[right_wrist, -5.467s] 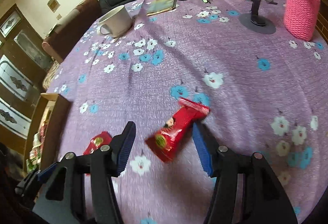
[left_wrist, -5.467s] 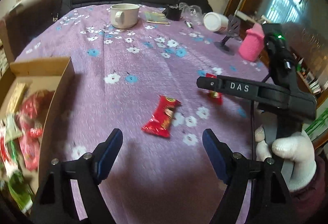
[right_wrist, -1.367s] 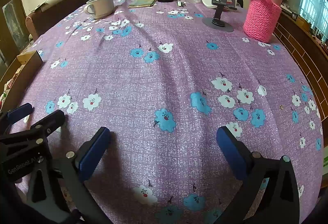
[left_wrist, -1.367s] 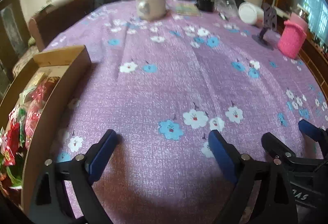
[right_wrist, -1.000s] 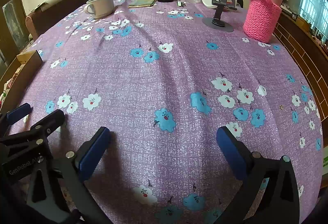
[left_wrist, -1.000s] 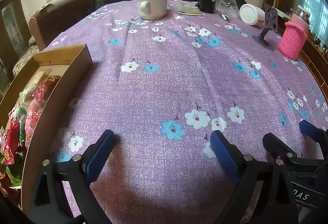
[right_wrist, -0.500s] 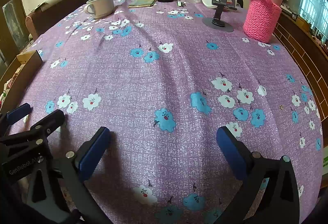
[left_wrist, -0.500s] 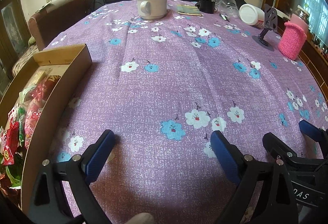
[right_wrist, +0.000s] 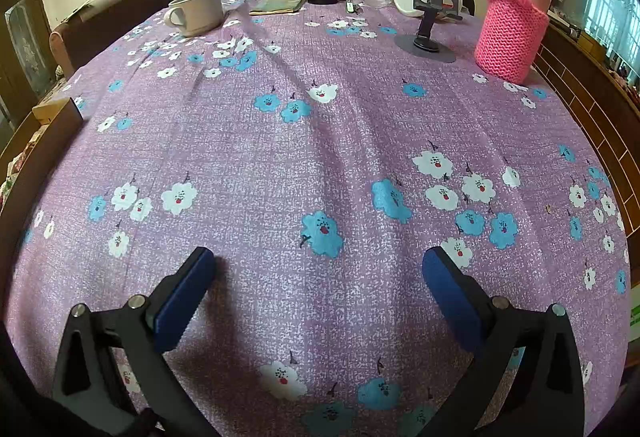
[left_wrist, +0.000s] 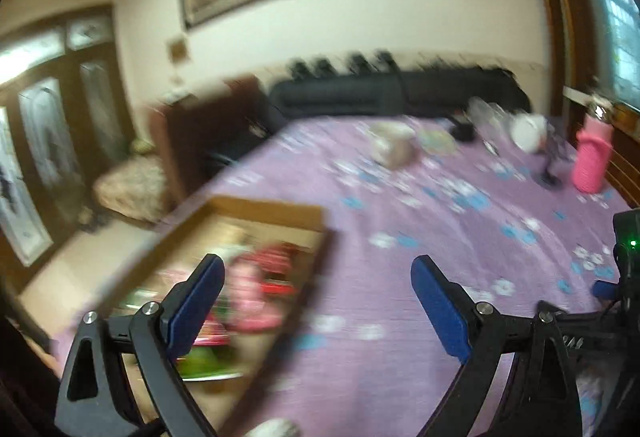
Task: Organize snacks
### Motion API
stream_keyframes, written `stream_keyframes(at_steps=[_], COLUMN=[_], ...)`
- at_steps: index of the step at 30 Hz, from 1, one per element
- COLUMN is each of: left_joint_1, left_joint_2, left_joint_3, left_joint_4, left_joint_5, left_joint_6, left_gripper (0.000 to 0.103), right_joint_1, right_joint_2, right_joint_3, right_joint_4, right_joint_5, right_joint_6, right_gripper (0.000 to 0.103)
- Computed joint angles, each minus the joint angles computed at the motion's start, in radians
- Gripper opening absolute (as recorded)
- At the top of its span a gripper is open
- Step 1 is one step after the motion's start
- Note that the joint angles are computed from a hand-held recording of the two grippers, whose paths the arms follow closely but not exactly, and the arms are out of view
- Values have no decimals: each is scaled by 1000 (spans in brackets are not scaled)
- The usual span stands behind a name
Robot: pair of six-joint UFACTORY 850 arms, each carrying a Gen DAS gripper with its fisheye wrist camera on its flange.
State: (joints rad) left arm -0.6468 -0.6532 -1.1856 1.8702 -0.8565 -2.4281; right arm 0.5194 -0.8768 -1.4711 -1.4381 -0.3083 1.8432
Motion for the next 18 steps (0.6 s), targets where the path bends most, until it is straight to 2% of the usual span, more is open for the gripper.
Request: stream_keyframes(at_steps=[2,5,10,13,18], left_joint_1=[12,57,93,116,120], left_joint_2=[56,119,142,161,169], left_joint_3=[76,157,204,233,247], left_joint_4=[8,-21,-112,-116,-115], left_joint_5=[-16,38,52,87,99], left_joint_6=[-68,-111,-108,-147,-177], left_gripper=[95,95,95,95,95], right_joint_1=[1,0,0,0,0], right_joint_2=[1,0,-1,-1,-1], right_joint_3=[1,-1,-1,-2,-1], right_joint_4=[-1,1,2,3,3], right_joint_5=[0,0,0,0,0], right_joint_6=[1,-1,-2,-3,-4], right_gripper=[103,103,103,103,103])
